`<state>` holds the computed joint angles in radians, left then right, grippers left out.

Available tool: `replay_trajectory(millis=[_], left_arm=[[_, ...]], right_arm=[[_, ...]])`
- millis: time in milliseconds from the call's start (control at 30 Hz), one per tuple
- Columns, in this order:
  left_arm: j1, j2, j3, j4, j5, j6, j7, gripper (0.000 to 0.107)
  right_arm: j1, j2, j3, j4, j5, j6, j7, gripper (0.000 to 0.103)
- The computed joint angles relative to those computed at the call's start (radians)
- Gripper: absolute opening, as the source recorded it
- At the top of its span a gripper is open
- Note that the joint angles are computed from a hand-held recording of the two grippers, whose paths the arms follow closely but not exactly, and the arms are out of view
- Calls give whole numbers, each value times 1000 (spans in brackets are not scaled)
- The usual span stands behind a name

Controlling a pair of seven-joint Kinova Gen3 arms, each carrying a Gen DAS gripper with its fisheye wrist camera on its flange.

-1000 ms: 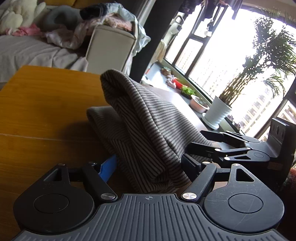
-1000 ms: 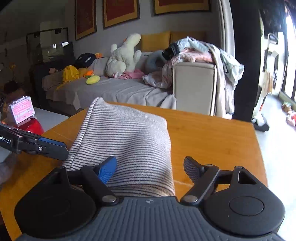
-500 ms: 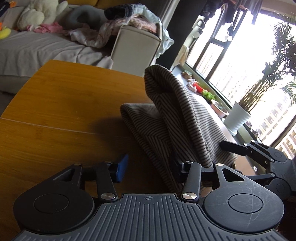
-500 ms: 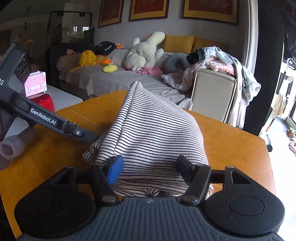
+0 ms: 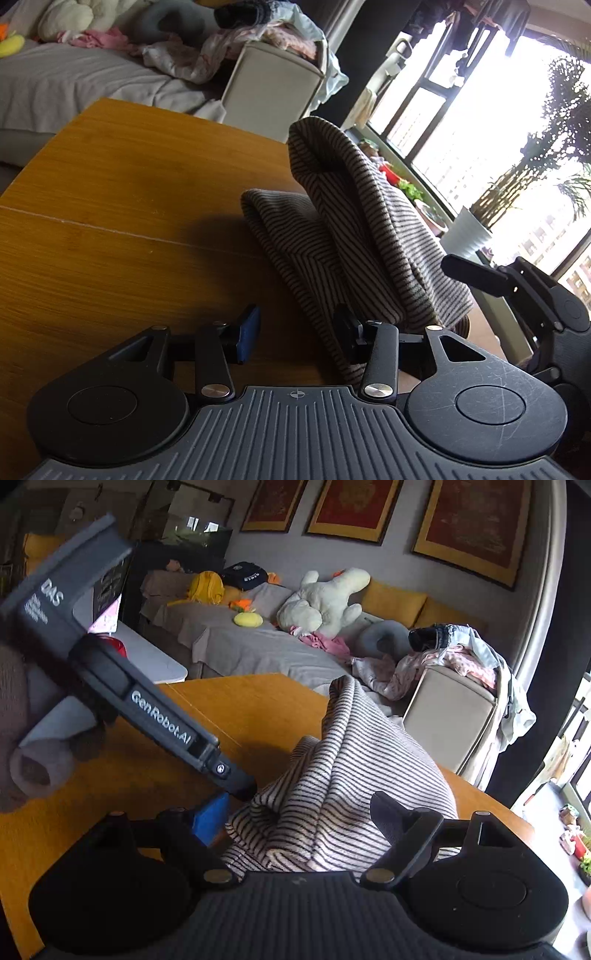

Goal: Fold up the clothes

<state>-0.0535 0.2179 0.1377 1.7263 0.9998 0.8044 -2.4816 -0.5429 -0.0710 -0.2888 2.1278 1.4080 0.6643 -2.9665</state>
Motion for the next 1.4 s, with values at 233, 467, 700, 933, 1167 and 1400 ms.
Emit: replay_trajectory(millis=[233, 467, 700, 933, 1167, 1400], left_arm=[[-7, 30, 8, -45, -16, 40, 24, 43], [-32, 82, 25, -89, 18, 138, 33, 35], [-31, 127, 40, -117, 25, 188, 25, 31], [-40, 70, 15, -95, 7, 112, 41, 37], [-55, -12, 39, -95, 161, 29, -119, 37], [209, 141, -132, -296, 14, 85, 70, 35]], right_arm=[[7, -49, 49, 24, 13, -51, -40, 51], [-152, -187, 366, 6, -168, -300, 55, 19], [-306, -176, 594, 4, -374, -466, 194, 19], [-193, -113, 306, 43, -153, -253, 15, 26], [33, -50, -18, 35, -38, -131, -103, 38], [204, -168, -32, 58, -137, -335, -14, 54]])
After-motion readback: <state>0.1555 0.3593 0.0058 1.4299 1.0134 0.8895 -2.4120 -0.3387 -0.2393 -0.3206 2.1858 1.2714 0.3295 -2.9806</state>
